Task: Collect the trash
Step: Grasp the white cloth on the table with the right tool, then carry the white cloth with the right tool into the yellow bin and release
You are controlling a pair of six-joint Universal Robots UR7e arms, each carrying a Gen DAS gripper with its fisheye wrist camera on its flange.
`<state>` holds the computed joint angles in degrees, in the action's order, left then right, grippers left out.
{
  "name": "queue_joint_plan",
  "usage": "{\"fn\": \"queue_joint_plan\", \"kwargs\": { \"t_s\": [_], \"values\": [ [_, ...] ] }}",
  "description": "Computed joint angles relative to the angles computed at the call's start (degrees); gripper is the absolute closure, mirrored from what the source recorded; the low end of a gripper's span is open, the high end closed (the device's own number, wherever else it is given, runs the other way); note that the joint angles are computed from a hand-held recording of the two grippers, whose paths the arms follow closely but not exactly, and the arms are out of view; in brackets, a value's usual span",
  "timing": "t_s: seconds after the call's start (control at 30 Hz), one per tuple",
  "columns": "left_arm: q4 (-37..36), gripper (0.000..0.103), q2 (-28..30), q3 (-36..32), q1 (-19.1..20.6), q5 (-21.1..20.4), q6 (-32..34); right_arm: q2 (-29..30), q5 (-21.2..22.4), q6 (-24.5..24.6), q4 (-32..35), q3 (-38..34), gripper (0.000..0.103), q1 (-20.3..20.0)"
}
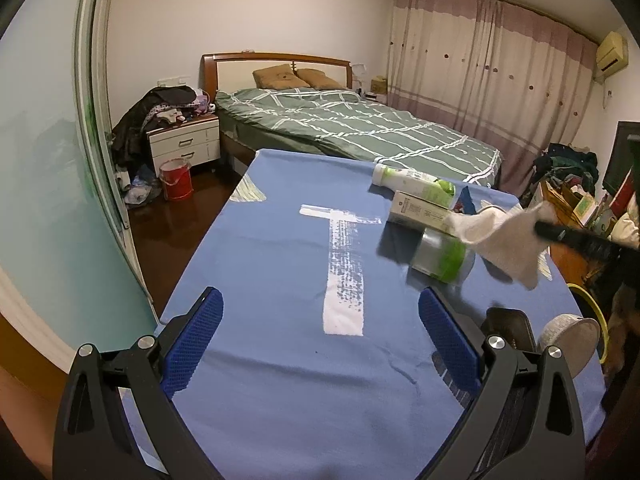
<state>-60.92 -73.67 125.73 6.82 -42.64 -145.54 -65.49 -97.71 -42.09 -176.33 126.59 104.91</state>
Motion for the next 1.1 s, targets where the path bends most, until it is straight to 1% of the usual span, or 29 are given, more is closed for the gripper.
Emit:
{"fn": "queue_joint_plan", "kwargs": {
  "t_s": [0.2,0.37,0.57,0.8,0.87,0.93,1.1],
  "values": [
    [-1.0,0.006,1.12,-0.56,0.16,0.57,1.28,-3.92,2.12,2.2,-0.53,-0.73,0.099,-2.88],
    [-2.15,0.006,2.41,-1.33,0.84,1.32,2.84,-7.93,4.39,3.59,-1.49,-1.49,0.099,-6.61],
    [-3.98,0.006,3.97,-2.46,2.25,3.1,5.25,-11.61,5.48,4.83,-3.32,-3.61,0.099,-9.77],
    [-7.04,0.006,6.69,-4.08,3.64,4.99,8.94,-12.58,2.93,6.31,-4.74,-7.61,0.099,-13.72],
    [-7.75,0.006,7.31,-4.5,3.95,5.45,9.83,-11.79,1.43,6.9,-4.82,-8.97,0.099,-14.98],
    [-8.42,0.006,7.97,-4.97,4.27,5.8,10.71,-10.23,-0.97,7.23,-5.27,-10.49,0.099,-15.94],
    [-10.02,0.006,9.62,-6.24,5.15,6.56,13.55,-7.52,-4.63,8.12,-5.14,-12.76,0.098,-18.68]
  ]
}}
